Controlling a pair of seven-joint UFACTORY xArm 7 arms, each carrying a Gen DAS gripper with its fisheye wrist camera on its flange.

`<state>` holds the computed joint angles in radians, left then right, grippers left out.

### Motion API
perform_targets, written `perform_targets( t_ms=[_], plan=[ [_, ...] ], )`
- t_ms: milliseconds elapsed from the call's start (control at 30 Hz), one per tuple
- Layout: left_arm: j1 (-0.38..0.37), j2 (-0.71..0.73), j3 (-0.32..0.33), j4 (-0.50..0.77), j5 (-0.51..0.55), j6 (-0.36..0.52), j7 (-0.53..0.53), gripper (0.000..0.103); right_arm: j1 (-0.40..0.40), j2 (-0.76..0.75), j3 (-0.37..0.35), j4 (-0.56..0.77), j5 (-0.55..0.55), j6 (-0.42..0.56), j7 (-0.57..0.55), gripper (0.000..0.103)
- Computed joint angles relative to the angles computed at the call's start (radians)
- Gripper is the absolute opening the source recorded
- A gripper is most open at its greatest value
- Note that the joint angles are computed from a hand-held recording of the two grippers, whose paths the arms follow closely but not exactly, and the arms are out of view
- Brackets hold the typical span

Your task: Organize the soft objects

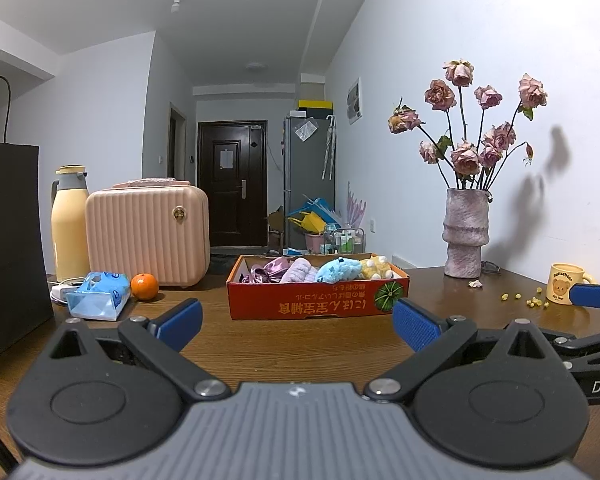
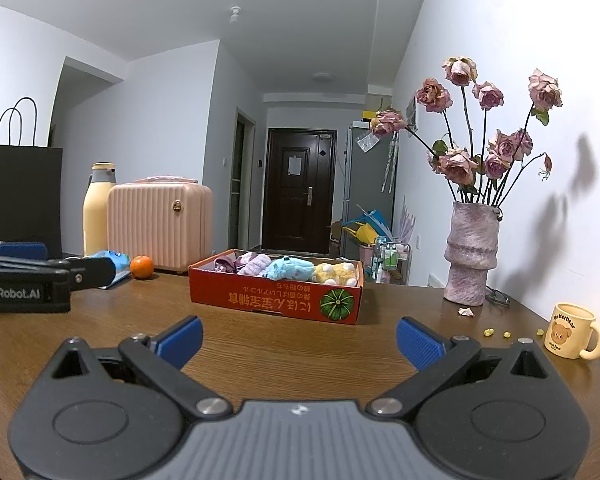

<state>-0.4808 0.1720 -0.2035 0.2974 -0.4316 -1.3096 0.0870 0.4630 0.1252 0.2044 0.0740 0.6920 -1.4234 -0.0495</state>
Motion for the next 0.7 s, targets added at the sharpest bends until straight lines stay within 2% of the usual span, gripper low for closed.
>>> perform_targets(
  t_ms=[700],
  plan=[
    [-0.007,0.033,0.003,0.017,-0.004,-0.033,0.024,0.103,0.0,0.001,-0.001,0.006,-0.001,0.012,-0.006,0.103]
  ],
)
